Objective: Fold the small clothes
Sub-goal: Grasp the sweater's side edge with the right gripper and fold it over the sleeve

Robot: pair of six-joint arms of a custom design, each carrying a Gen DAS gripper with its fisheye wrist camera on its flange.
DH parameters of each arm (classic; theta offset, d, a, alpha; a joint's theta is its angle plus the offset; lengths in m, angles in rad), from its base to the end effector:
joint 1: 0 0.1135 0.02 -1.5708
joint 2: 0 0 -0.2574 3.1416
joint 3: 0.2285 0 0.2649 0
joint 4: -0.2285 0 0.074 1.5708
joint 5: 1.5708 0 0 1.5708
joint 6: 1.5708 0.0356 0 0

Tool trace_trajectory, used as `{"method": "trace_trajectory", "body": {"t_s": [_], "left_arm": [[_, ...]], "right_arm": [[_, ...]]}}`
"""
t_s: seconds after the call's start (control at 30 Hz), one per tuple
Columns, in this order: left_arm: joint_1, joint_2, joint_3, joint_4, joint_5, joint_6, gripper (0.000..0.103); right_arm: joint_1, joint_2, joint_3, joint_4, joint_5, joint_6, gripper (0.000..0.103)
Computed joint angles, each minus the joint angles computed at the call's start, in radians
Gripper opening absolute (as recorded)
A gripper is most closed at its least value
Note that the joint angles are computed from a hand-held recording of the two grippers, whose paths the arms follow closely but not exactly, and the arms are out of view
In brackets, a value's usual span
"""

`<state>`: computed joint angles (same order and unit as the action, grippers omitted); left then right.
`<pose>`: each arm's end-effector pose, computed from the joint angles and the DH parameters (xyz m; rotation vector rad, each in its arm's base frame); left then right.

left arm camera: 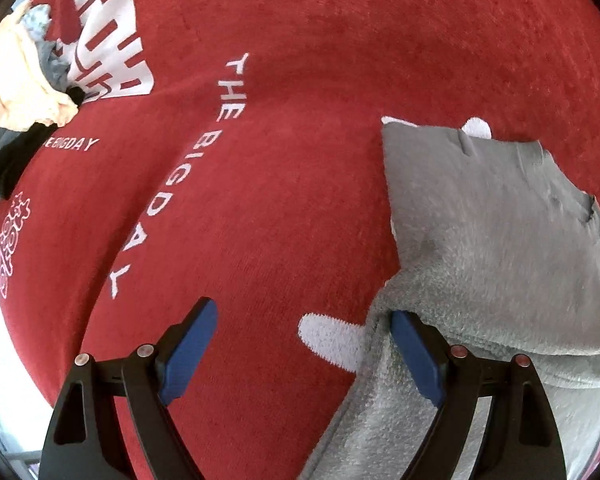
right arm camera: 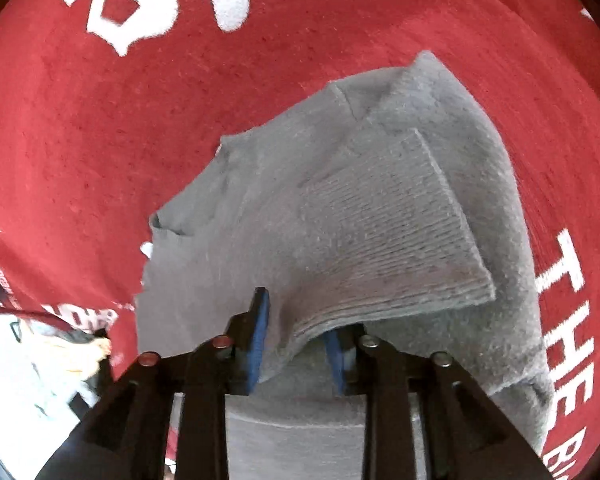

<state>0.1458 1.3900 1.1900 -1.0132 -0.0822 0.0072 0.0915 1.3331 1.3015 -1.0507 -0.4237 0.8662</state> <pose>0.2735 0.0431 0.2717 -0.2137 2.7792 0.1528 0.2667 0.0392 0.3215 0.9117 2.6290 0.8495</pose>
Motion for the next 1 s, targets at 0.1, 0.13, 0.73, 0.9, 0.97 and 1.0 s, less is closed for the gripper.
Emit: {"method": "trace_trajectory", "body": {"t_s": [0.1, 0.13, 0.73, 0.9, 0.97, 1.0], "left_arm": [[0.021, -0.012, -0.01, 0.003, 0.007, -0.011, 0.088], [0.029, -0.011, -0.015, 0.002, 0.013, -0.014, 0.09], [0.13, 0.038, 0.197, -0.196, 0.169, 0.179, 0.09], [-0.041, 0.138, 0.218, -0.096, 0.162, 0.056, 0.09], [-0.106, 0.197, 0.207, -0.065, 0.109, 0.022, 0.09], [-0.118, 0.214, 0.201, -0.054, 0.085, 0.023, 0.09]], "right_arm": [[0.023, 0.072, 0.141, -0.054, 0.017, -0.156, 0.008], [0.033, 0.091, 0.167, -0.075, 0.028, -0.196, 0.008], [-0.056, 0.002, 0.23, -0.376, 0.299, -0.205, 0.026], [-0.002, 0.052, 0.3, -0.366, 0.3, -0.314, 0.026], [0.012, 0.087, 0.293, -0.337, 0.253, -0.347, 0.026], [0.017, 0.103, 0.287, -0.332, 0.241, -0.36, 0.026]]}}
